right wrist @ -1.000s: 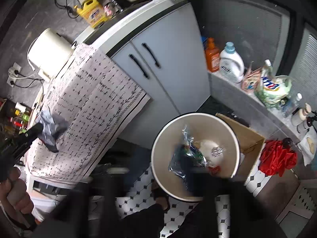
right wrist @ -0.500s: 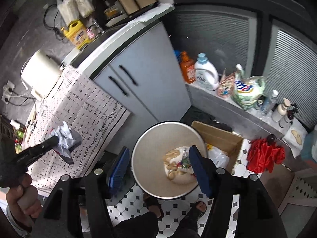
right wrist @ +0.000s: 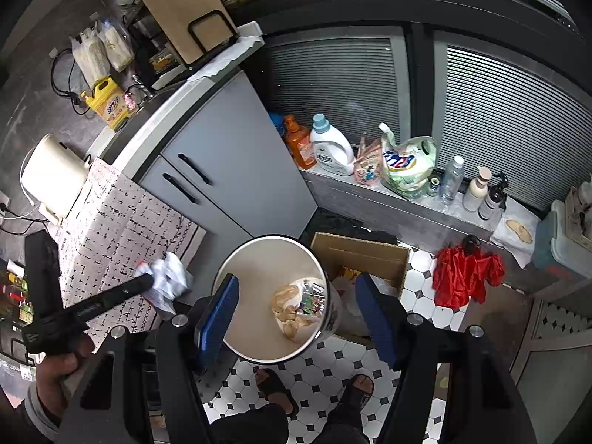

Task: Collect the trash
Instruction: 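Open the right tool over the bin to drop the candy wrapper, then open the left tool over the bin to drop the red-and-white wrapper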

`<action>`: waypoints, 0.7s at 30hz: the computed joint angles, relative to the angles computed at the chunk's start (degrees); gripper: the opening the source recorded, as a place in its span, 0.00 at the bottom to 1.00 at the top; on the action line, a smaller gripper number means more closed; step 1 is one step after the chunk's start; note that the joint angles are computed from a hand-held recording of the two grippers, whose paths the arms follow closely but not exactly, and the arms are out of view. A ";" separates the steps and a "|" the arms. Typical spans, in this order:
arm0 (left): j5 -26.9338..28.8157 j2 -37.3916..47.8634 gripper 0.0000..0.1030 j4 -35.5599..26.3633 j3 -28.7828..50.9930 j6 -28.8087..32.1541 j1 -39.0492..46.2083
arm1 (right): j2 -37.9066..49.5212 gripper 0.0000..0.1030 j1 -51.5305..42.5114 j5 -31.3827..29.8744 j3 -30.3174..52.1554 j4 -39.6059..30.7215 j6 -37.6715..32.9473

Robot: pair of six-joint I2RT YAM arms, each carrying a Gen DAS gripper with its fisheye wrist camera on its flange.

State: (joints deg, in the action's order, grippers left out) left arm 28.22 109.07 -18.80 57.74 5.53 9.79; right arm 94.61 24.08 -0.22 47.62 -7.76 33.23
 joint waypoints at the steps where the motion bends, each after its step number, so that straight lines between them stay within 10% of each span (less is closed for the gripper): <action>1: 0.33 0.43 0.26 -0.17 0.07 0.01 -0.25 | -0.20 0.63 -0.17 0.07 -0.27 -0.13 0.01; 4: 1.98 1.20 0.60 -0.83 -0.05 0.74 -0.12 | -0.42 0.63 -0.25 0.17 -0.88 -0.07 0.26; 21: 1.07 -5.74 0.80 -6.67 5.36 4.71 16.99 | 10.74 0.72 7.85 -0.90 14.75 -0.19 0.01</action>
State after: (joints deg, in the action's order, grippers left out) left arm 29.29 103.33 -25.47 63.10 10.24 26.79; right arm 105.35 31.93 -1.12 62.37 -7.95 33.24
